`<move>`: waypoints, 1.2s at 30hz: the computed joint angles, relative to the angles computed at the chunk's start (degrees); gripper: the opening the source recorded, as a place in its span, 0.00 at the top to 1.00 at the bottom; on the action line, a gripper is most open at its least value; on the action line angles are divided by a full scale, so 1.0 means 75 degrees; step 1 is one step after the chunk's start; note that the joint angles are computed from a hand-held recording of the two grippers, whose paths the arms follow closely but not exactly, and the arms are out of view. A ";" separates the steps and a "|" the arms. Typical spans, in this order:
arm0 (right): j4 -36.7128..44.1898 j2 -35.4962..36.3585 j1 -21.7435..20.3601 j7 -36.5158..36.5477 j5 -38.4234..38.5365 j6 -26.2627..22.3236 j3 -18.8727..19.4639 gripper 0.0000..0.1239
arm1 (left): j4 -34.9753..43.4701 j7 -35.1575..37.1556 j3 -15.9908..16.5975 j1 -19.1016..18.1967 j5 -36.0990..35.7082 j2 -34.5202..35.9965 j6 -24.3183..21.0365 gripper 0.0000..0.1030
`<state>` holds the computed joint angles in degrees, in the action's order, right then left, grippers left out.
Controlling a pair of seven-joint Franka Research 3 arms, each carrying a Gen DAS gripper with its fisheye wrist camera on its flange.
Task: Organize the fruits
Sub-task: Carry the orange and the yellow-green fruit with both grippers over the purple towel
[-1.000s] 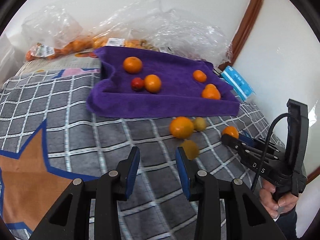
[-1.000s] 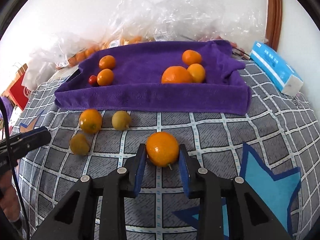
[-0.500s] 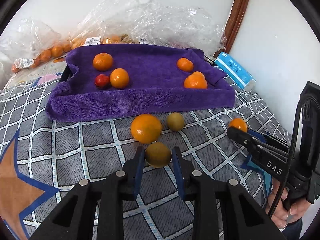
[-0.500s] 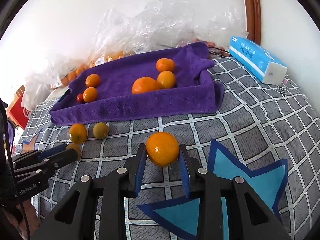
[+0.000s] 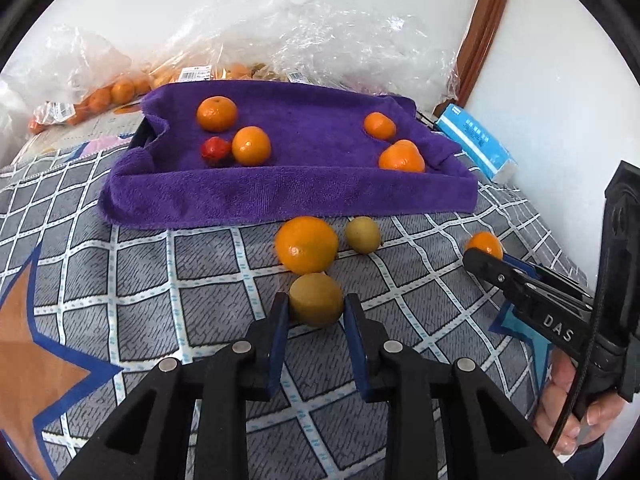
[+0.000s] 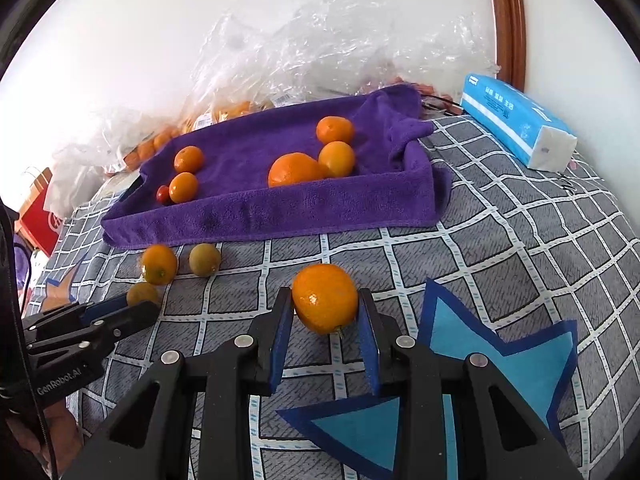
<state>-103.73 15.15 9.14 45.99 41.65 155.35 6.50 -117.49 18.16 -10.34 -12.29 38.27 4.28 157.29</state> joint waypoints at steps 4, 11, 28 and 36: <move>-0.0016 -0.0015 0.0001 -0.0047 0.0015 0.0030 0.0009 0.74 | -0.0069 -0.0339 -0.0034 -0.0079 0.0472 -0.0189 -0.0319 0.75; -0.0075 -0.0080 -0.0082 -0.0312 0.0366 0.0116 0.0081 0.74 | -0.0407 -0.0759 -0.0163 -0.0010 0.0808 -0.0659 -0.0518 0.75; -0.0717 -0.0999 0.0235 -0.0359 0.0303 0.0270 -0.0086 0.74 | -0.1113 -0.1518 -0.0477 0.0639 0.0906 -0.1925 -0.0170 0.75; -0.0541 -0.1191 0.0343 -0.0006 0.0137 -0.0077 -0.0235 0.74 | -0.1051 -0.1657 -0.0589 0.0866 0.0944 -0.2269 -0.0450 0.75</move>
